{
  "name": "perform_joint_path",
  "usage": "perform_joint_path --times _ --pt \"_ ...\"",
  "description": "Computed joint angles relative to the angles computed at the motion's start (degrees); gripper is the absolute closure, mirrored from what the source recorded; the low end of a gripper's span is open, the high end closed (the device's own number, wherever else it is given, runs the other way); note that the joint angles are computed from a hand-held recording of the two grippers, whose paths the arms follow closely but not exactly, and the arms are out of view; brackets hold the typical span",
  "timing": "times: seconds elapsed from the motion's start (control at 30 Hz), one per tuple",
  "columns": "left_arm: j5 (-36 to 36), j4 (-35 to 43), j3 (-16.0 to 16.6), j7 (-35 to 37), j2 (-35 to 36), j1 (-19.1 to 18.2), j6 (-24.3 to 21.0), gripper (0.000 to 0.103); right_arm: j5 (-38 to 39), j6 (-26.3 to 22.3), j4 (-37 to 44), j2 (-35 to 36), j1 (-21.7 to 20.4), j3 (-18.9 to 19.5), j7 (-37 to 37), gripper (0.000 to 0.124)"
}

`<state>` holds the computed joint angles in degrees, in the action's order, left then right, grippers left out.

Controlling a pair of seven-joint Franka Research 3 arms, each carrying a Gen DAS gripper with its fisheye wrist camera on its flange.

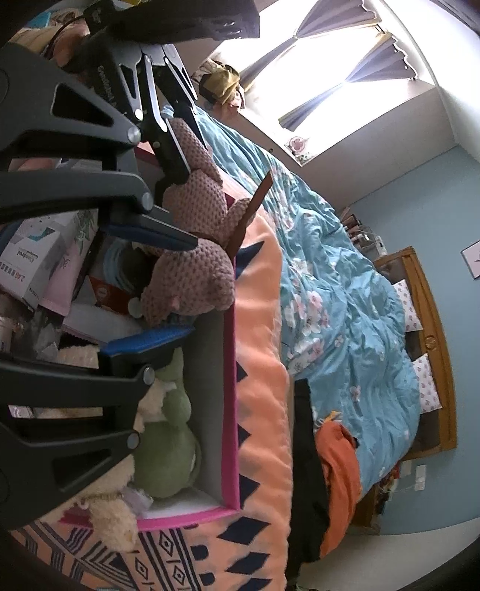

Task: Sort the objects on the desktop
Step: 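Open the right gripper to release the teddy bear in the box, then move the right gripper down to the orange sunscreen tube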

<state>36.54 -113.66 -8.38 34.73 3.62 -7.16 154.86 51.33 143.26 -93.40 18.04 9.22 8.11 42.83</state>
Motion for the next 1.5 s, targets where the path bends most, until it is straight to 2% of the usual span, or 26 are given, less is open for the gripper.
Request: perform_joint_path --times 0.13,0.2,0.3,0.37,0.43,0.53,0.67,0.8,0.87,0.97,1.1,1.27,1.37,1.5 --pt "-0.54 -2.06 0.38 -1.65 -1.37 0.66 2.34 0.044 3.44 0.88 -2.97 -2.55 -0.62 0.53 -4.63 0.079" --pt "0.14 -2.04 0.23 -2.04 -1.45 0.72 1.68 0.044 4.43 1.18 -4.16 -3.51 -0.36 0.42 -6.48 0.079" --pt "4.48 1.52 -0.29 -4.57 0.41 -0.35 -6.4 0.044 2.99 0.83 -4.55 -3.48 0.7 -0.16 -6.32 0.079" --pt "3.83 2.43 -0.33 -3.81 1.23 -0.61 -7.88 0.044 1.88 0.68 -4.14 -2.87 1.22 -0.43 -5.13 0.079" --pt "3.25 4.31 -0.4 -3.3 2.67 -1.18 -11.32 0.044 2.25 -0.29 -3.89 -2.52 0.97 -0.37 -4.75 0.079" --pt "1.43 4.01 -0.19 -2.0 3.07 -1.19 -10.44 0.044 2.34 -0.35 -4.64 -2.94 0.9 -0.39 -5.0 0.079" --pt "4.78 1.53 0.19 -5.35 1.03 -1.57 -8.24 0.044 3.67 0.07 -5.56 -3.7 0.74 -0.39 -6.08 0.079" --pt "7.24 -0.15 -0.25 -7.49 -0.88 -1.6 -7.97 0.043 4.98 -0.02 -6.03 -4.12 0.55 -0.59 -6.86 0.079" --pt "7.79 -1.78 -0.59 -8.42 -2.55 -1.47 -7.51 0.043 5.59 -0.4 -6.51 -4.44 0.42 -0.69 -7.17 0.079" --pt "6.95 -5.99 -1.25 -8.49 -6.63 -0.97 -4.56 0.042 8.38 -1.77 -8.54 -6.24 -0.24 -0.79 -9.85 0.079" --pt "3.86 -11.1 -2.46 -5.4 -12.16 -0.68 -1.32 0.038 13.57 -6.91 -13.39 -11.03 -1.24 -2.07 -15.55 0.079" --pt "-0.02 -17.35 -4.89 -3.97 -20.14 -0.91 -0.86 0.037 17.73 -13.25 -21.36 -18.79 -0.96 -5.39 -22.91 0.079" --pt "-4.77 -22.15 -4.97 -1.87 -25.09 -2.76 1.35 0.037 17.81 -19.11 -26.8 -23.79 -0.69 -7.84 -26.11 0.079" --pt "-7.24 -26.97 -7.39 -1.66 -29.8 -3.99 0.4 0.036 15.12 -24.81 -33.33 -29.13 -0.14 -10.03 -28.62 0.079"
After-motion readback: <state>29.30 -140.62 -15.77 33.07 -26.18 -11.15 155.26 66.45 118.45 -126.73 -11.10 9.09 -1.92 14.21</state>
